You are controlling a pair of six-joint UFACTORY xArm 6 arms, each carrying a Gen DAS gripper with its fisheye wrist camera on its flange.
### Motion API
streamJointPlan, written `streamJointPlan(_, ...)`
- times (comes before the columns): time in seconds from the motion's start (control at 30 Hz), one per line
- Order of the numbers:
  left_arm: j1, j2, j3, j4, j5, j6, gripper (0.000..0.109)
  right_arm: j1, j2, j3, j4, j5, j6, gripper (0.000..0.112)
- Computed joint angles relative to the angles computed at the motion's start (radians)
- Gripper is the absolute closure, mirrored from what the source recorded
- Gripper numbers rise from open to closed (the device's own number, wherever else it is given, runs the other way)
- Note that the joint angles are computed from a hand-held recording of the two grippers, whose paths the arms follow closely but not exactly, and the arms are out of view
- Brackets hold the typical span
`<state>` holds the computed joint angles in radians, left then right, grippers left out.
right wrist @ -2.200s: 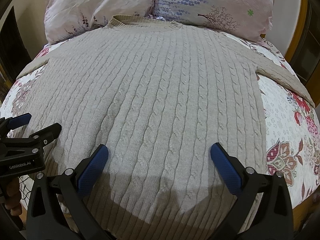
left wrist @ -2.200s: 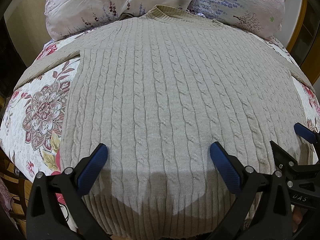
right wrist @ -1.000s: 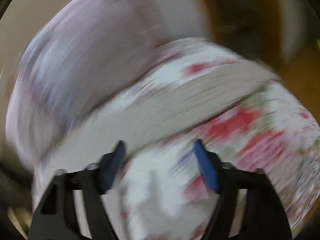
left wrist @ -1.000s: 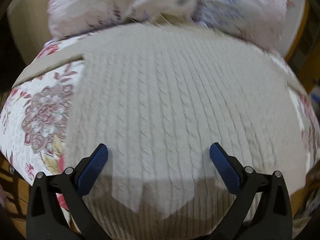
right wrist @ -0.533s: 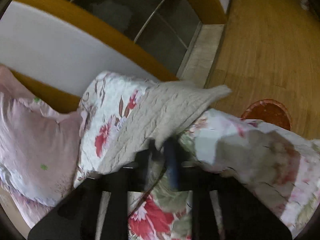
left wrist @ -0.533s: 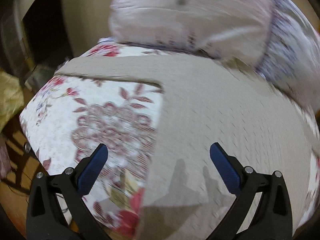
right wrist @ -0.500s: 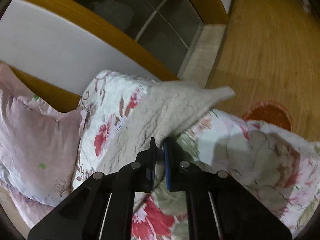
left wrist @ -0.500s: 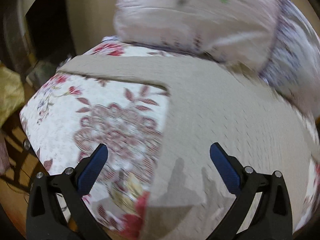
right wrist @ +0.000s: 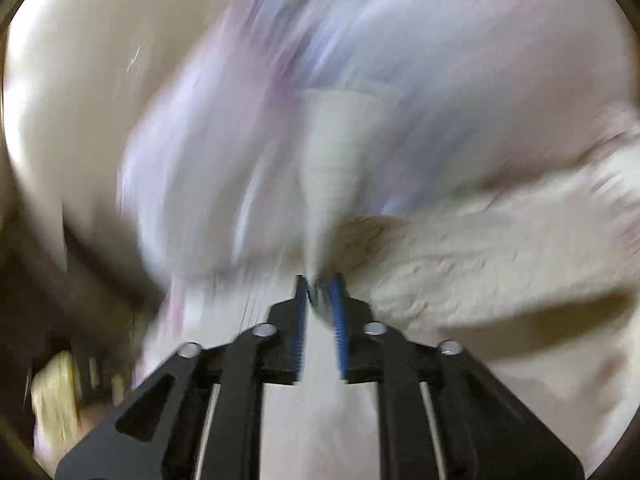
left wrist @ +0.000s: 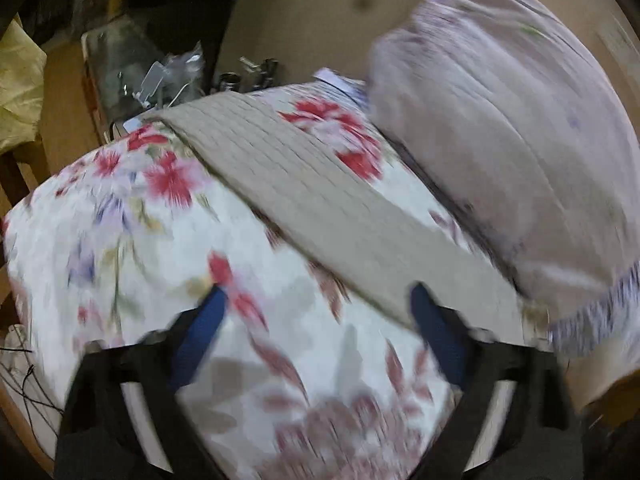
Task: Fold small clothes
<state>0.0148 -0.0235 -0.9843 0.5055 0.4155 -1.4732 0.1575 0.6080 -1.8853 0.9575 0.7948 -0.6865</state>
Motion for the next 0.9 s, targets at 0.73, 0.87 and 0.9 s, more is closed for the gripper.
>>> streamJointPlan(0.73, 0.243, 0.089, -0.048, -0.142, -0.253, 0.103, 0.102, 0.026, -0.112, 0.221, -0.183, -0.154, 0.152, 0.05)
streamJointPlan(0.87, 0.055, 0.165, -0.304, 0.007, -0.213, 0.355, 0.102, -0.035, -0.128, 0.239, -0.167, -0.163, 0.125, 0.05)
streamJointPlan(0.9, -0.008, 0.203, -0.379, -0.008, -0.214, 0.459, 0.102, -0.051, -0.131, 0.243, -0.165, -0.164, 0.125, 0.05)
